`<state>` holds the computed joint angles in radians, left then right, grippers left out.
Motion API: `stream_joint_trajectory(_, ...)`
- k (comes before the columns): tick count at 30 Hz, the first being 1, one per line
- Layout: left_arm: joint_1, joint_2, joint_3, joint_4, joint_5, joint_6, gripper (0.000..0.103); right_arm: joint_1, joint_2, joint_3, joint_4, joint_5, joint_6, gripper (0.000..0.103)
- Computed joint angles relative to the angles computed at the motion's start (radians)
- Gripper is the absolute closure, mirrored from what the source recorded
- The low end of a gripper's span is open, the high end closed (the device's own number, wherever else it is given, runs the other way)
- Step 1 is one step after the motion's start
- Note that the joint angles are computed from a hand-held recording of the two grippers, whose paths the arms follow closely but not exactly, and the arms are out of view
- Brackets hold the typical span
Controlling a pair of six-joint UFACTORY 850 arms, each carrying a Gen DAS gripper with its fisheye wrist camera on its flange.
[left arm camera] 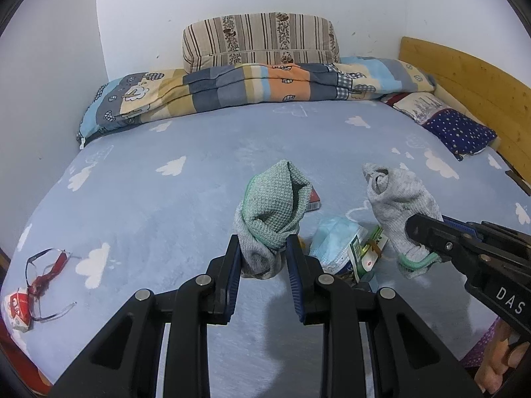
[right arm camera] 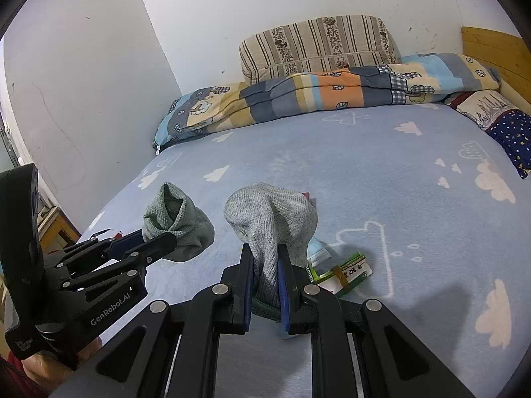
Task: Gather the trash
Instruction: 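Lift both socks off the bed, holding them in both tools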
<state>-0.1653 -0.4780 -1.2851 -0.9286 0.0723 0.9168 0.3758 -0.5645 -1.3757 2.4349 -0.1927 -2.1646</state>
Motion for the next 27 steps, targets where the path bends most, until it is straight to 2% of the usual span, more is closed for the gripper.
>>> stream_joint_trajectory(7, -0.005, 0.005, 0.005, -0.055, 0.009, 0.055, 0.077, 0.0, 0.001, 0.0, 0.003, 0.001, -0.002, 0.09)
stream_joint_trajectory(27, -0.006, 0.007, 0.007, -0.061, 0.01, 0.062, 0.077, -0.003, 0.003, 0.004, -0.008, -0.004, 0.01, 0.09)
